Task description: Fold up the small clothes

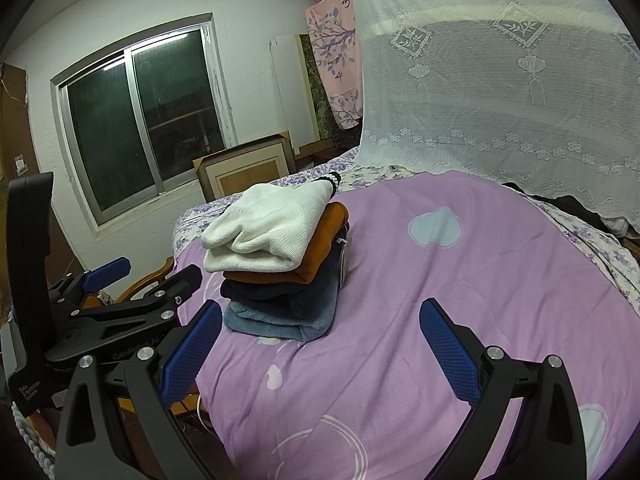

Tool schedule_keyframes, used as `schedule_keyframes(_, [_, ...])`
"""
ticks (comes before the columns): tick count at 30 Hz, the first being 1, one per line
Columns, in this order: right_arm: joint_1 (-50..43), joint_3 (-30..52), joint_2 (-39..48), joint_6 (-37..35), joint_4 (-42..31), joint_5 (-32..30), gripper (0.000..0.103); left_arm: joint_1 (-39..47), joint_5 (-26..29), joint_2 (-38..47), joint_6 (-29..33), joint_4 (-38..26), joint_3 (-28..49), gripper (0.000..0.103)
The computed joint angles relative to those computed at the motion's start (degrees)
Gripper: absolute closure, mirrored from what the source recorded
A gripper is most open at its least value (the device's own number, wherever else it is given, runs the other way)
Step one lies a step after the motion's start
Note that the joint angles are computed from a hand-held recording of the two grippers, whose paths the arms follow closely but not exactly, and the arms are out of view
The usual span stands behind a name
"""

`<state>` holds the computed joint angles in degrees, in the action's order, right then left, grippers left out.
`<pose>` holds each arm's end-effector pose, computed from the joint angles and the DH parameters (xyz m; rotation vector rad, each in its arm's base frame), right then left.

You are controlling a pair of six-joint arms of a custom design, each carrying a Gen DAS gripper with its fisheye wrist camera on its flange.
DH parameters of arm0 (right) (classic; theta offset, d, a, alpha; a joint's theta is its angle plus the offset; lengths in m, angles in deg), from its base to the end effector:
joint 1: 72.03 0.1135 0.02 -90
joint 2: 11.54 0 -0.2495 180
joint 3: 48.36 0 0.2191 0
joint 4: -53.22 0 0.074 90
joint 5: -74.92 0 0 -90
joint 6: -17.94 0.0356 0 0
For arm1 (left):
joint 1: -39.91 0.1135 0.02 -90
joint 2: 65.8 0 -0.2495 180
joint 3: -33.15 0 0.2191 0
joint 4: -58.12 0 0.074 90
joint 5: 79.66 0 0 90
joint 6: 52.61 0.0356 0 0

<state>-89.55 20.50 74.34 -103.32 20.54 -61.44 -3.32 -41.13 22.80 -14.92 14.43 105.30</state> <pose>0.2703 -0.0583 0.2230 -0.5905 2.0869 0.5109 0.2172 -0.1660 0.2175 -0.4428 2.1077 0.2703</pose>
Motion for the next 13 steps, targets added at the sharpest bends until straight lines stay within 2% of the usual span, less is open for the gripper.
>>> schedule_keyframes(5, [0.1,-0.4,-0.4,0.2,0.2,-0.1,0.003,-0.4,-1.0,0.4,-0.3,-0.1,0.0,0.004])
schedule_keyframes(8, [0.2,-0.5,-0.6,0.2,0.2,0.0,0.003,-0.7,-1.7,1.6,-2.3,-2.4,1.5,0.004])
schedule_keyframes(13, [0.1,-0.3,-0.7,0.0,-0.2,-0.2,0.003,0.1,-0.8,0.8,-3.0,-2.1,0.6,0.004])
